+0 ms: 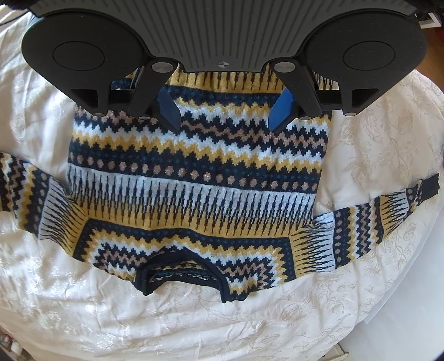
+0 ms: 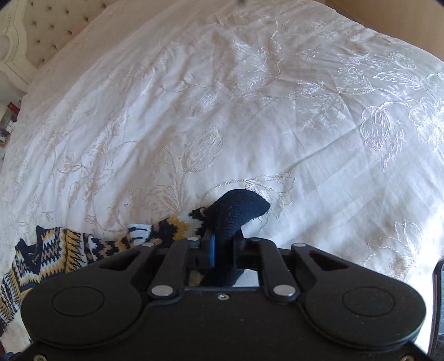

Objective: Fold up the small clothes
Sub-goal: 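Grasp the navy sleeve cuff with the right gripper and lift it, then carry the sleeve across the sweater body and lay it down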

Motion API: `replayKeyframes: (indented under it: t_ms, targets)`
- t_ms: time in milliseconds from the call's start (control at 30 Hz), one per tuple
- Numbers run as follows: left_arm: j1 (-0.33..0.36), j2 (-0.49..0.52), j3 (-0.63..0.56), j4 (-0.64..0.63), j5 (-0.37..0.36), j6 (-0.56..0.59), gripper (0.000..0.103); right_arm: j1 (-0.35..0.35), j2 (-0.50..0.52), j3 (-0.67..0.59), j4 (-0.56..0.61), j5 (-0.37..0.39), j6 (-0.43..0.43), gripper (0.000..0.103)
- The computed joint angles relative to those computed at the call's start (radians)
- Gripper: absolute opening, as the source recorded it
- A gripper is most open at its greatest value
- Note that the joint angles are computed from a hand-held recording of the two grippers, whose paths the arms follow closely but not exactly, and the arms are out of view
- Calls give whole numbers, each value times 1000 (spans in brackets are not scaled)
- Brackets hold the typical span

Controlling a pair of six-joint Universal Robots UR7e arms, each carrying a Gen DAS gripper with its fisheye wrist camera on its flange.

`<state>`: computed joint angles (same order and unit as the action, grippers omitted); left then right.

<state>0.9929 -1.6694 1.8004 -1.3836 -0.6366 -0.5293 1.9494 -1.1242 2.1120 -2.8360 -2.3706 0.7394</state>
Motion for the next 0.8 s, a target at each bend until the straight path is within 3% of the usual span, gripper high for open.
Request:
replayKeyframes:
  t_ms: [100, 267, 400, 567, 800]
  targets:
    - [6, -4, 4, -51, -6, 59, 69, 52, -2, -56, 131, -116, 5, 17]
    - [40, -10, 4, -141, -27, 167, 69, 107, -24, -138, 357, -236, 189, 17]
    - [87, -12, -15, -203, -51, 267, 69, 166, 46, -251, 459, -281, 243, 17]
    - [165, -4, -61, -289, -57, 435, 69, 235, 256, -464, 403, -262, 125, 17]
    - [273, 35, -152, -407, -34, 667, 69, 279, 649, -887, 301, -96, -114, 17]
